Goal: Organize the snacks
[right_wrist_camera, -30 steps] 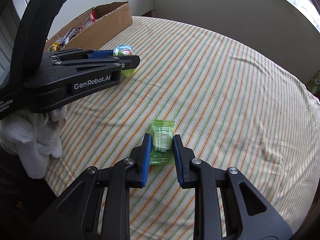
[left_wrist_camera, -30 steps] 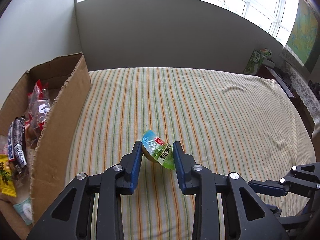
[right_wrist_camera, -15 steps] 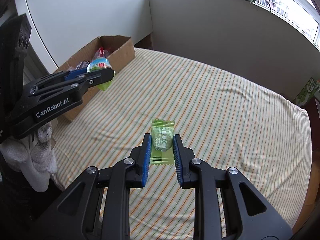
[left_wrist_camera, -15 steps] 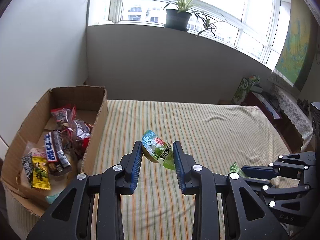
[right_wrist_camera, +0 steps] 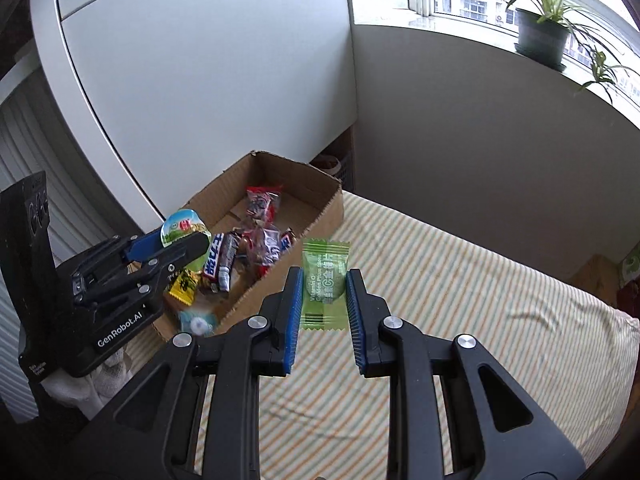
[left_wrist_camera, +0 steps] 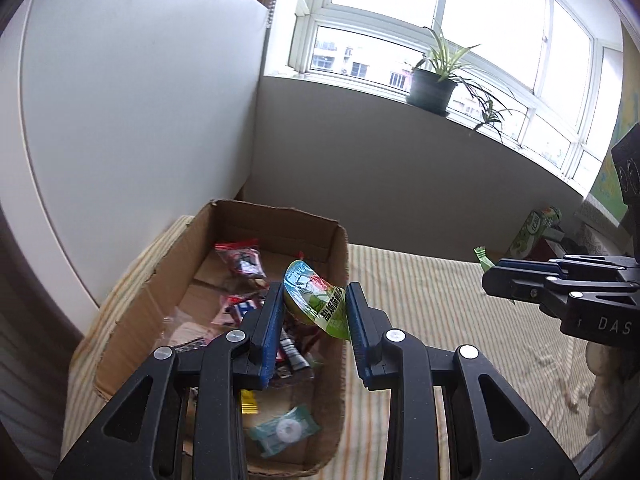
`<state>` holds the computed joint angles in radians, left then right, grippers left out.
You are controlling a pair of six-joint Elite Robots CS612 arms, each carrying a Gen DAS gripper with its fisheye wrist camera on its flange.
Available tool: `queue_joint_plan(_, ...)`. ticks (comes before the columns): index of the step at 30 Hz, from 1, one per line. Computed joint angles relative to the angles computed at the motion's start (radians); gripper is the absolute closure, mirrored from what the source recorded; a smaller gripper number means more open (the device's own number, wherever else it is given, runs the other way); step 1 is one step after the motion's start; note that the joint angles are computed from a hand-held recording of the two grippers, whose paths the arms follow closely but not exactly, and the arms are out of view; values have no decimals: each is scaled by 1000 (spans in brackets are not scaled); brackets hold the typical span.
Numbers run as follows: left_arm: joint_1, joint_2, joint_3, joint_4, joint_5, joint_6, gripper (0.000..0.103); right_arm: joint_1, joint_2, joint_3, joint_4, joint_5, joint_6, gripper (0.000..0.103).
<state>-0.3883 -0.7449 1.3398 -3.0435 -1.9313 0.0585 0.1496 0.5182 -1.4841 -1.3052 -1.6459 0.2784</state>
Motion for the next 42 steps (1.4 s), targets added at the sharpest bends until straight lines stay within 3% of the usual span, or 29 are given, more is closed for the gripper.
queue_joint_plan(12, 19, 63, -117, 76, 48, 6, 74, 0, -76, 242, -160, 68, -3, 80)
queue_joint_plan(27, 28, 93, -165, 129, 79, -8, 73, -16, -101, 381, -221, 136, 23, 79)
queue_joint_plan(28, 28, 92, -163, 127, 82, -4, 72, -15, -101, 380, -221, 130, 22, 73)
queue_joint_plan(29, 27, 91, -161, 126, 86, -4, 71, -13, -102, 380, -221, 121, 21, 59)
queue_joint_plan(30, 27, 92, -164, 129, 89, -6, 68, -12, -102, 383, -228, 111, 24, 51)
queue_joint_plan(31, 28, 92, -163, 128, 87, -6, 59, -11, -100, 379, -235, 103, 30, 42)
queue_joint_plan(42, 27, 84, -149, 105, 102, -4, 52, -10, -97, 350, -215, 84, 40, 42)
